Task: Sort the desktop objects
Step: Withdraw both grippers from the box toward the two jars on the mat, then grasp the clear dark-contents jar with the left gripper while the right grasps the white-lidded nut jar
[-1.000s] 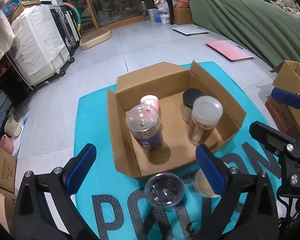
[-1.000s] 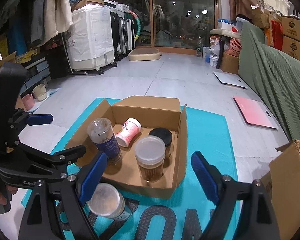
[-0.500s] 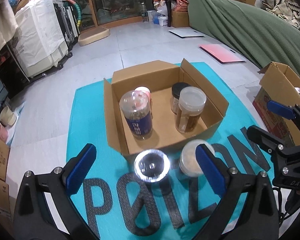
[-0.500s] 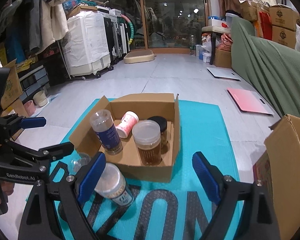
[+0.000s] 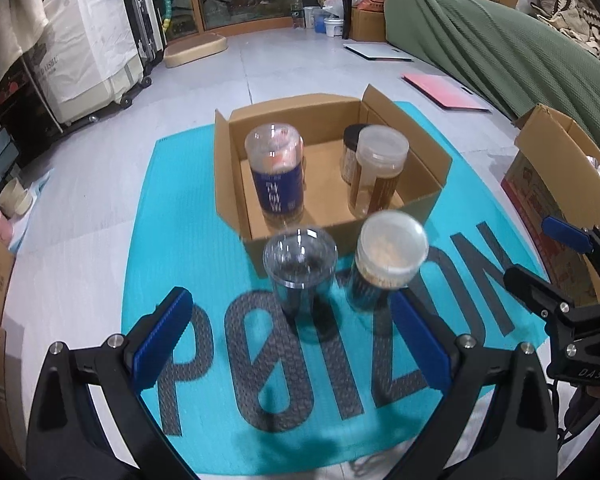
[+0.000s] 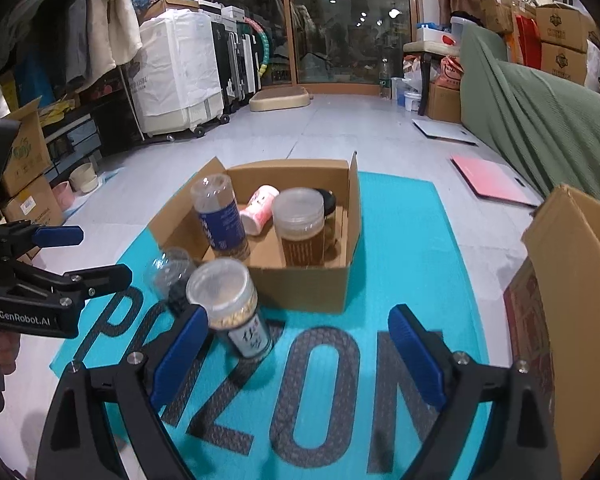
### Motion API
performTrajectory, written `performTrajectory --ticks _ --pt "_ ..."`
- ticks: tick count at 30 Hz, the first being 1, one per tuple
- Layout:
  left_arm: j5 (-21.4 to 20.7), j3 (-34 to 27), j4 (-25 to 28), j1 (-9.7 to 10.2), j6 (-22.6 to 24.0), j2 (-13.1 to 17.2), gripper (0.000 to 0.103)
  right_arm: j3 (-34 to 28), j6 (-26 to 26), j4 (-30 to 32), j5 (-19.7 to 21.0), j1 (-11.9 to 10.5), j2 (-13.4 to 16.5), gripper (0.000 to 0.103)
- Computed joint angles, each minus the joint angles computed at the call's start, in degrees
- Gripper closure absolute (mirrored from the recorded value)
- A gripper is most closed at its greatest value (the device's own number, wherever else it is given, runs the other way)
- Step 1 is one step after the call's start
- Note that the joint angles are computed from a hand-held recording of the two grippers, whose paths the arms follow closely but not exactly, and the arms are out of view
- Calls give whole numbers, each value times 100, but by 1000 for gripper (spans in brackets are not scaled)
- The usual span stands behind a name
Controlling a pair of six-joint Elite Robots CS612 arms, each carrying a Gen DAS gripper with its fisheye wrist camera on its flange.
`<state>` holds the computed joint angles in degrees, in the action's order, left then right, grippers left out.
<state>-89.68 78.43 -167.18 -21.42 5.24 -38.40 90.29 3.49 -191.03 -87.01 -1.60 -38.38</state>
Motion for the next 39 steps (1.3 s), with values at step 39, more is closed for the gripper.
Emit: performTrajectory --ticks 39 --pt "-448 -413 -643 156 -617 878 3 -440 141 -13 -290 275 733 10"
